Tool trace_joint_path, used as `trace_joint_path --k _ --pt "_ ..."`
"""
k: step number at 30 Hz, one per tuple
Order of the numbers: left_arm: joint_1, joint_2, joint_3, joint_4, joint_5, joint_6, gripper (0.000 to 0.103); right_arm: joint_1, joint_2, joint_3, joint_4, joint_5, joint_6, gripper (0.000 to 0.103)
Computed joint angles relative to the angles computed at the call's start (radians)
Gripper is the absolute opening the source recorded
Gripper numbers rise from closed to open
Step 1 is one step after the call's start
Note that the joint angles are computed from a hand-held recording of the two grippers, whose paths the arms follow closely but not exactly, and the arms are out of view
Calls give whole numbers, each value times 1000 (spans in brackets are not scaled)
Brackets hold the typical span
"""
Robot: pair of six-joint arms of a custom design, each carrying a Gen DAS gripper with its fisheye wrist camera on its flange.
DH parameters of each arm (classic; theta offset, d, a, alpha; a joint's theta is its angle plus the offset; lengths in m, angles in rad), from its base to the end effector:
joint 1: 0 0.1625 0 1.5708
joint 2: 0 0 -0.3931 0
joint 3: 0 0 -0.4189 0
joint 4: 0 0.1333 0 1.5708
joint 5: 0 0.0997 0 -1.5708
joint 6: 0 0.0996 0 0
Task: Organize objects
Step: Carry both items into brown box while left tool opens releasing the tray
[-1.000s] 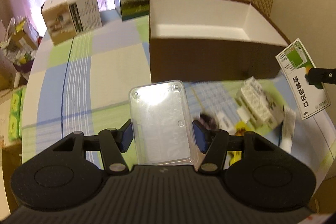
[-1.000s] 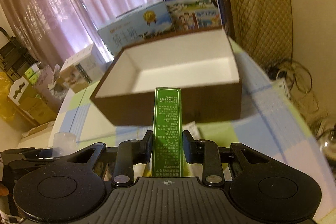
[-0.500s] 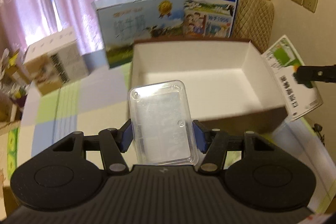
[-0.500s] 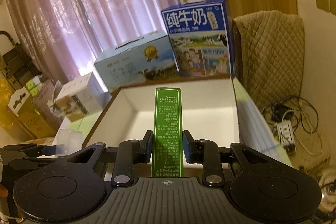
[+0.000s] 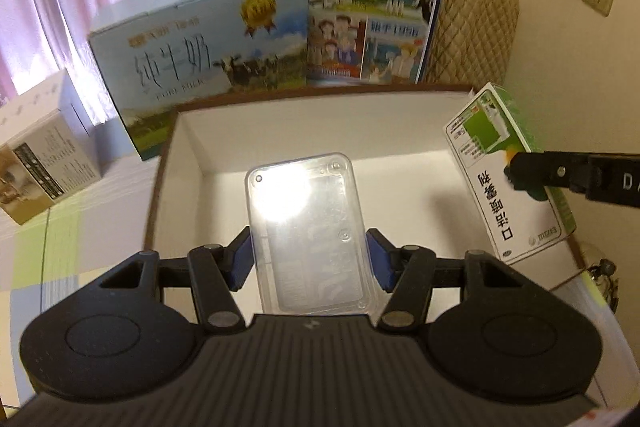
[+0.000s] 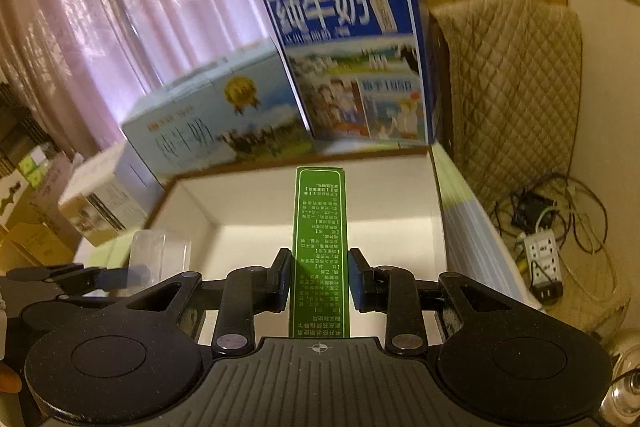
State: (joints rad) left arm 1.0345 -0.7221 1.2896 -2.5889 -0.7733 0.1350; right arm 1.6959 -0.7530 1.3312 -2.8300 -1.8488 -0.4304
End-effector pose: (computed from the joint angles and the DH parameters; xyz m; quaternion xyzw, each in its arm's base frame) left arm -0.2167 -0.7649 0.1779 0.2140 0.8767 -0.2772 0.3298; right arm 0.2019 -0.7561 0.1907 0.2115 -0.9104 0.3070 0.1794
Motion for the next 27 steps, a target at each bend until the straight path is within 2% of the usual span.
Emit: trace_joint_path --k 5,12,20,22,24,27 --pt "21 46 -54 90 -13 -36 55 -16 45 -51 78 -58 22 26" --pt "43 95 -128 226 -45 -109 55 -32 72 -77 140 -92 37 26" --pt "55 115 -160 278 -69 -125 56 -36 87 -93 159 -103 52 26" --pt "57 112 -161 283 -85 -126 58 -36 89 -97 164 -105 57 26" --pt "55 109 -155 274 -86 -120 65 -35 91 -101 165 -107 60 26" --pt "53 103 -149 267 -81 -112 66 -34 93 -105 169 -112 65 26"
